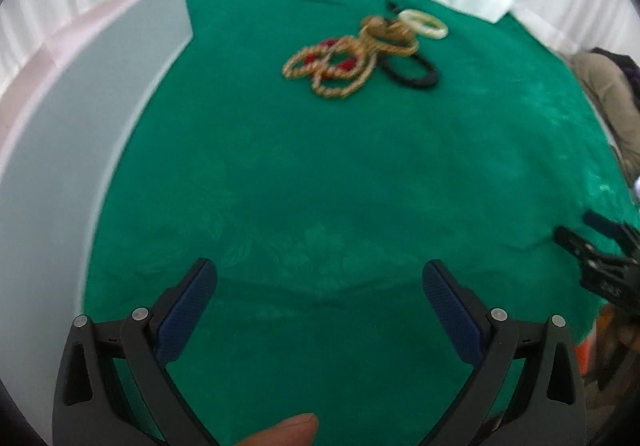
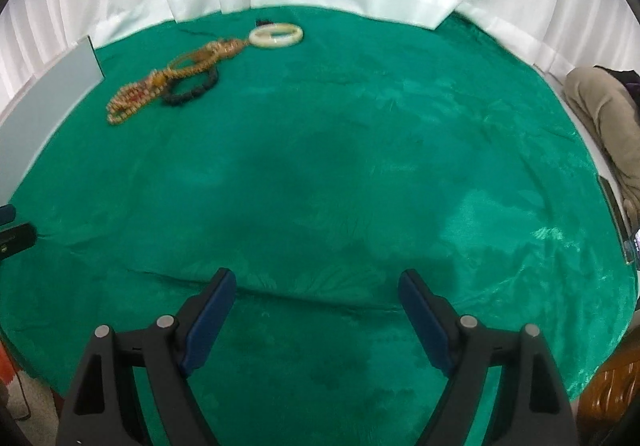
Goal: Organize jewelry
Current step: 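Move both tools back over the remaining jewelry on the cloth, then grasp the gold bangle with the left tool and lift it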
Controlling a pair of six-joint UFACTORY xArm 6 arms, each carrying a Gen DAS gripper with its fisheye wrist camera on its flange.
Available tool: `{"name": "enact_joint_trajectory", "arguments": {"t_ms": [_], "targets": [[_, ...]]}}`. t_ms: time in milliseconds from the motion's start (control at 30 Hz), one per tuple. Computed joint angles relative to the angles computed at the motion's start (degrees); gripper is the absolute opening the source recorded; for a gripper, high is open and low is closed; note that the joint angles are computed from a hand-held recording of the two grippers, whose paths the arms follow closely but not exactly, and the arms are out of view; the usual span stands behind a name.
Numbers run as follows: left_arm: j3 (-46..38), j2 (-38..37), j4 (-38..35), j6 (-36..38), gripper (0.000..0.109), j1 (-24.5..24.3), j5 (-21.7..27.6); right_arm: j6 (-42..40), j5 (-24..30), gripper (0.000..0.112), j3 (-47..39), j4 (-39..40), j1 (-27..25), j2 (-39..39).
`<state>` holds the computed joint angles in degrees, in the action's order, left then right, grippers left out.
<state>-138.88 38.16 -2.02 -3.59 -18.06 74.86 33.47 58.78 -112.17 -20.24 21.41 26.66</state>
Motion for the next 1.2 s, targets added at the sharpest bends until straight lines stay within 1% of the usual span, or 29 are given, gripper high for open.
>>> {"name": "enact_joint_trajectory", "arguments": {"t_ms": [33, 67, 133, 267, 300, 433, 500, 633, 700, 867, 1000, 1100, 1133, 1200], "targets": [[-0.57, 0.92, 0.02, -0.24, 0.102, 0.13, 0.24, -0.15, -0.01, 0.086, -0.11, 1.12, -0.28, 0.47], [0.13, 1.05, 0.30, -0.48, 0.103, 0.14, -0.07, 1.06, -2.17, 0.088, 1.60, 0.89, -0.51, -0.35], [5.34, -1.48, 1.89, -0.22, 0.103, -0.15, -3.91, 1.23, -3.02, 0.091, 2.46, 0.63, -0.59, -0.70], [6.62, -2.05, 3.03, -0.08, 0.103, -0.43, -4.72, 0.90, -4.45, 0.102, 3.18, 0.63, -0.62, -0.56], [6.50, -1.86, 3.24, -0.30, 0.103, -0.50, -4.92, 1.28, -4.76, 0.103, 3.37, 0.47, -0.63, -0.56], [12.41, -5.23, 4.12, -1.61, 0.103, -0.64, -8.56, 1.45, -5.04, 0.103, 3.54, 0.32, -0.56, -0.58], [12.93, -5.53, 4.53, -2.24, 0.103, -0.70, -8.89, 0.68, -4.16, 0.103, 3.09, 1.05, -0.60, -0.49], [16.52, -7.59, 5.17, -2.55, 0.103, -0.85, -11.13, 1.24, -2.49, 0.103, 2.45, 1.07, -0.39, -0.44], [17.23, -8.00, 5.17, -2.55, 0.103, -0.83, -11.54, 1.59, -2.82, 0.103, 2.83, 0.75, -0.28, -0.64], [15.32, -6.95, 4.53, -1.56, 0.103, -0.69, -10.26, 0.12, -4.72, 0.103, 4.83, 1.07, -0.41, -1.73], [12.69, -5.52, 3.51, -0.32, 0.103, -0.46, -8.51, -0.62, -4.63, 0.103, 4.56, 1.52, -0.53, -1.64], [4.63, -1.44, 2.09, 0.82, 0.102, -0.06, -2.89, -0.78, -5.86, 0.103, 5.67, 1.24, -0.58, -2.16], [2.57, -0.41, 1.79, 0.98, 0.102, 0.01, -1.71, -0.70, -6.21, 0.103, 6.12, 1.11, -0.57, -2.42], [-6.21, 3.90, 0.87, 1.77, 0.102, 0.30, 1.89, -0.60, -6.59, 0.103, 6.56, 0.91, -0.59, -2.71]]}}
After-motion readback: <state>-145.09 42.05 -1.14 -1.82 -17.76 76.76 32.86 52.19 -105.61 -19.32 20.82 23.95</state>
